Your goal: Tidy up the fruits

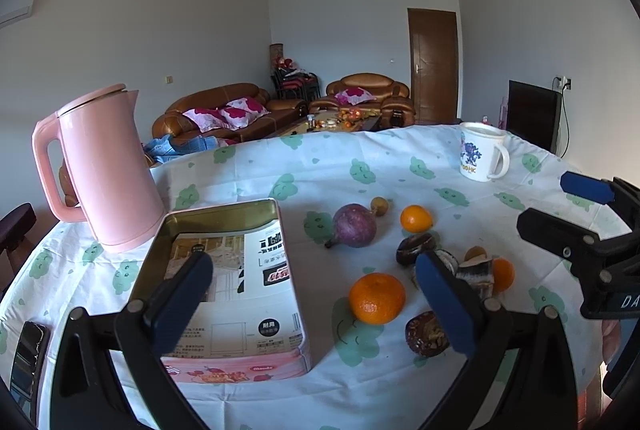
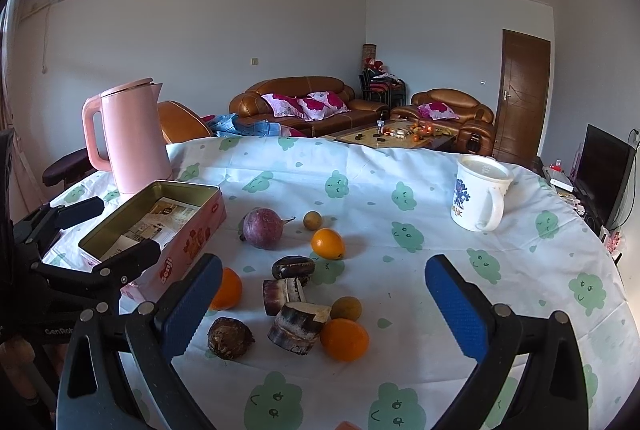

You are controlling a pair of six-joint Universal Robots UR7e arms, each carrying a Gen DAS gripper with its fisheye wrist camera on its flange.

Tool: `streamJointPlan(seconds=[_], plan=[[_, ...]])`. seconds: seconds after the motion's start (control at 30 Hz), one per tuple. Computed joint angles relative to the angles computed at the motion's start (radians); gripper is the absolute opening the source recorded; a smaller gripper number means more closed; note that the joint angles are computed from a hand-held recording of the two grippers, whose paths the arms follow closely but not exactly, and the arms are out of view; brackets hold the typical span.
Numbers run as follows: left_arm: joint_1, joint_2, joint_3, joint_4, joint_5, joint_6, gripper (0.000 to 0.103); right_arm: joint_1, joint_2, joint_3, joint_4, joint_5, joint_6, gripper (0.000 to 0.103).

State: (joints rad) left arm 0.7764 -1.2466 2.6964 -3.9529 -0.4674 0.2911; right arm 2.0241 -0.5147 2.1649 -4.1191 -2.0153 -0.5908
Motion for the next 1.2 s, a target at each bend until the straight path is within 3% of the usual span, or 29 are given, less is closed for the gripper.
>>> streamJointPlan(seconds=[1.2], plan=[[0.007, 0.021, 0.002, 0.001, -0.006, -0.005, 0.103, -0.005, 0.010, -0.003, 0.008, -0.013, 0.014, 0.102]])
